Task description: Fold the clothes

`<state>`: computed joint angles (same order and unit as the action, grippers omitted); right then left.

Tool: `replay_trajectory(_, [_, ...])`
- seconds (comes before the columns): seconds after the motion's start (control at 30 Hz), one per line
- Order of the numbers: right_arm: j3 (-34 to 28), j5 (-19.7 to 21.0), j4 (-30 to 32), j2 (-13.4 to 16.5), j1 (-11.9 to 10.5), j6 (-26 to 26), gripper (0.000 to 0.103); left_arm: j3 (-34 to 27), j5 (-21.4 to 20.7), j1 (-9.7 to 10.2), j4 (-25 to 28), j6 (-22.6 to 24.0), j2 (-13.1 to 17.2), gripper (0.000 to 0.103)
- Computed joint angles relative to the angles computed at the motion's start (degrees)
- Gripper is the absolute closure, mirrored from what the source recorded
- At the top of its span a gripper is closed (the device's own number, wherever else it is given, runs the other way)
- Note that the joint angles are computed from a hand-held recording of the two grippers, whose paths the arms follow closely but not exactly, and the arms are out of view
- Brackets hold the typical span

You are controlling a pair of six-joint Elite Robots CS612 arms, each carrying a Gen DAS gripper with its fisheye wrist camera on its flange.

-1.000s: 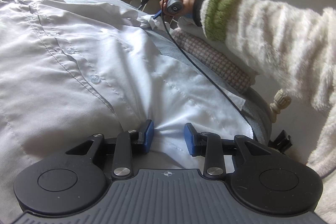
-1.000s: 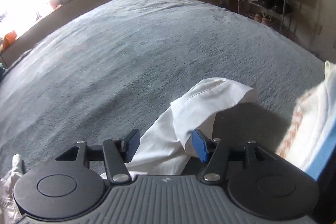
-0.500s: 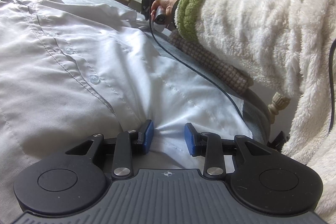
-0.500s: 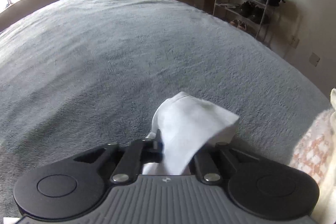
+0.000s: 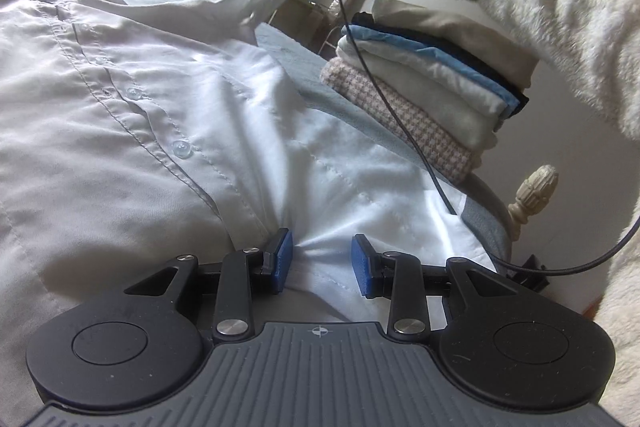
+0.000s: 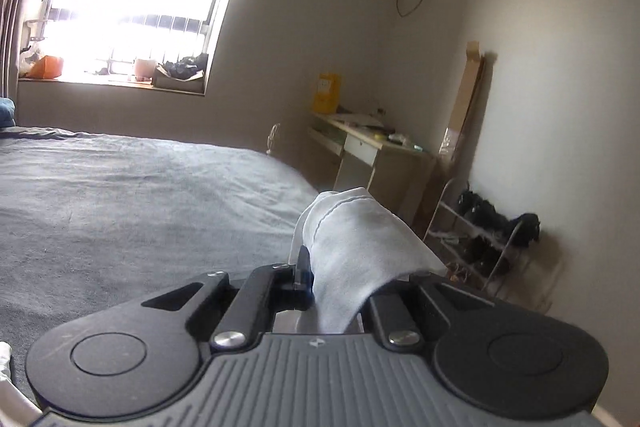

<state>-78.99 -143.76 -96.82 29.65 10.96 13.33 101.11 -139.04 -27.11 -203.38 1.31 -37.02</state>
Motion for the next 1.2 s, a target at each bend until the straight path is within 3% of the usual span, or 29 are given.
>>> replay_trajectory(0.17, [-0.8,2.6,-4.2,-0.6,1.1,-7.0,0.096,0.0,0.1,-0.04,0.1,0.2,-0.1,0.070])
replay_trajectory(0.23, [-2.1,5.8,-5.4,-0.4,1.8,-9.7,0.096,0.0,0.2,-0.06,0.0,0.2,-0.1,0.070])
replay_trajectory(0.4, [-6.5,20.2,-5.6,0.7,4.3,-18.2,0.096,0.1,0.4,-0.06,-0.3,0.3,0.0,0.070])
replay_trajectory(0.53, [-9.0,37.4,-2.0,1.3,7.0,-25.3,0.092,0.2,0.5,-0.04,-0.9,0.2,0.1,0.070])
replay_trajectory(0.57, [-9.3,41.0,-0.3,1.3,7.6,-26.2,0.078,0.2,0.6,-0.05,-1.1,0.1,0.1,0.070])
replay_trajectory(0.6, [-9.4,44.6,1.4,1.3,8.3,-27.2,0.054,0.2,0.6,-0.06,-1.2,0.1,0.1,0.070])
replay_trajectory(0.67, [-9.3,47.3,3.5,1.4,10.0,-30.5,0.041,0.3,0.7,-0.09,-1.5,0.2,0.1,0.070])
replay_trajectory(0.8, [-13.0,46.6,7.7,2.1,12.5,-31.2,0.041,0.3,0.6,-0.06,-2.4,0.0,0.2,0.069])
replay_trajectory(0.97, [-26.0,40.6,11.6,4.2,13.6,-19.7,0.041,0.2,0.1,0.07,-3.4,-0.7,0.4,0.069])
replay_trajectory(1.07, [-36.6,32.3,13.8,5.4,14.9,-11.5,0.041,0.1,-0.4,0.19,-4.0,-1.9,0.6,0.068])
replay_trajectory(1.2, [-48.1,17.4,19.8,5.6,18.7,0.3,0.040,0.3,-0.9,0.34,-4.0,-2.2,0.4,0.065])
